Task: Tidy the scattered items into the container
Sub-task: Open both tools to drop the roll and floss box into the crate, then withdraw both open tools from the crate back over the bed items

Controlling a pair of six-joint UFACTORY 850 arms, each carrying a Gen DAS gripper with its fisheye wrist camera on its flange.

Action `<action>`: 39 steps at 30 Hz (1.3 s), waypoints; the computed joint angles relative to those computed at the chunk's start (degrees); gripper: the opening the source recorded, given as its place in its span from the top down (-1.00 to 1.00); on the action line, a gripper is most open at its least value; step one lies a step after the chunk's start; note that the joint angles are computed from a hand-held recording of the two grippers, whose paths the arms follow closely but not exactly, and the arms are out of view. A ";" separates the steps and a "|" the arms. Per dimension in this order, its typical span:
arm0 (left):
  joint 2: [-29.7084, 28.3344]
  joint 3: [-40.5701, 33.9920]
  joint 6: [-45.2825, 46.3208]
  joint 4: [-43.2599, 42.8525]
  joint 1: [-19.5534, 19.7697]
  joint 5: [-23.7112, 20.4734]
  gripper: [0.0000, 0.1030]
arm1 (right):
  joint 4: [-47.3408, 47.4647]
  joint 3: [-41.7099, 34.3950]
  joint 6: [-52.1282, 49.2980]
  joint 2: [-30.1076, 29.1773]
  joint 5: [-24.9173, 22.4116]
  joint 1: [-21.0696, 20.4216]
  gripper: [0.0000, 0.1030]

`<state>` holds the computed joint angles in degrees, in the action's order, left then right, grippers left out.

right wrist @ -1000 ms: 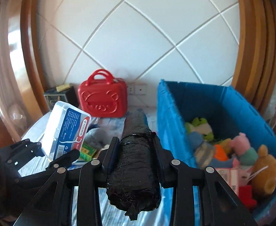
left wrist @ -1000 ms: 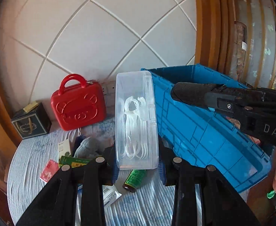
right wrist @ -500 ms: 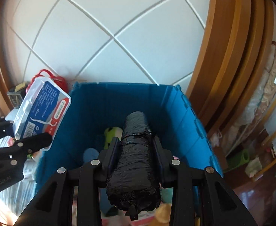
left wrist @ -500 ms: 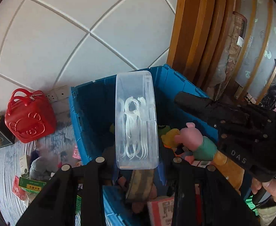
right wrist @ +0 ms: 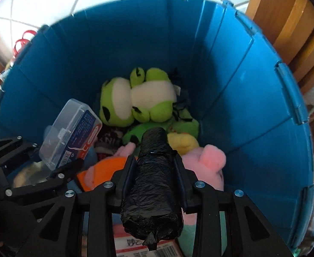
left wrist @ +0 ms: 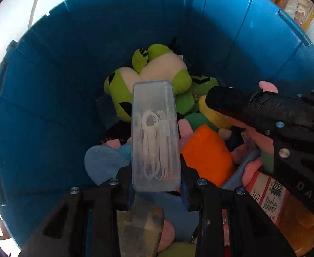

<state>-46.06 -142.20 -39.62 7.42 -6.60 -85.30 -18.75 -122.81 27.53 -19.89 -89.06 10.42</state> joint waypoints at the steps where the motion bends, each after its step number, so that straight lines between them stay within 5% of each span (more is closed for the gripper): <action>1: 0.21 0.53 0.00 -0.36 0.01 0.44 0.37 | 0.09 -0.37 -0.32 -0.58 -1.30 -0.04 0.33; 7: 0.91 2.99 0.88 -2.19 0.05 1.48 0.22 | 0.16 0.07 -2.36 -1.66 -6.43 0.71 0.33; 15: -3.73 -5.58 1.97 -2.37 0.26 -2.30 0.14 | 1.41 0.05 -0.20 -1.07 -8.08 0.54 0.24; 24: -2.08 -5.87 1.57 -0.19 -1.03 -2.64 0.10 | -0.88 -1.48 0.90 -0.16 -10.07 1.42 -0.21; 28: -0.70 -5.53 0.80 1.52 -2.00 -3.42 0.09 | -2.31 -2.55 1.58 0.52 -11.23 2.42 -0.73; 31: 1.76 -3.06 0.00 2.88 -2.78 -3.07 0.09 | -2.57 -3.11 2.13 1.16 -11.50 3.39 -0.90; 39: 10.08 5.58 -2.96 7.62 -4.71 -1.11 0.09 | -3.46 -8.40 4.68 0.33 -13.53 6.73 -0.99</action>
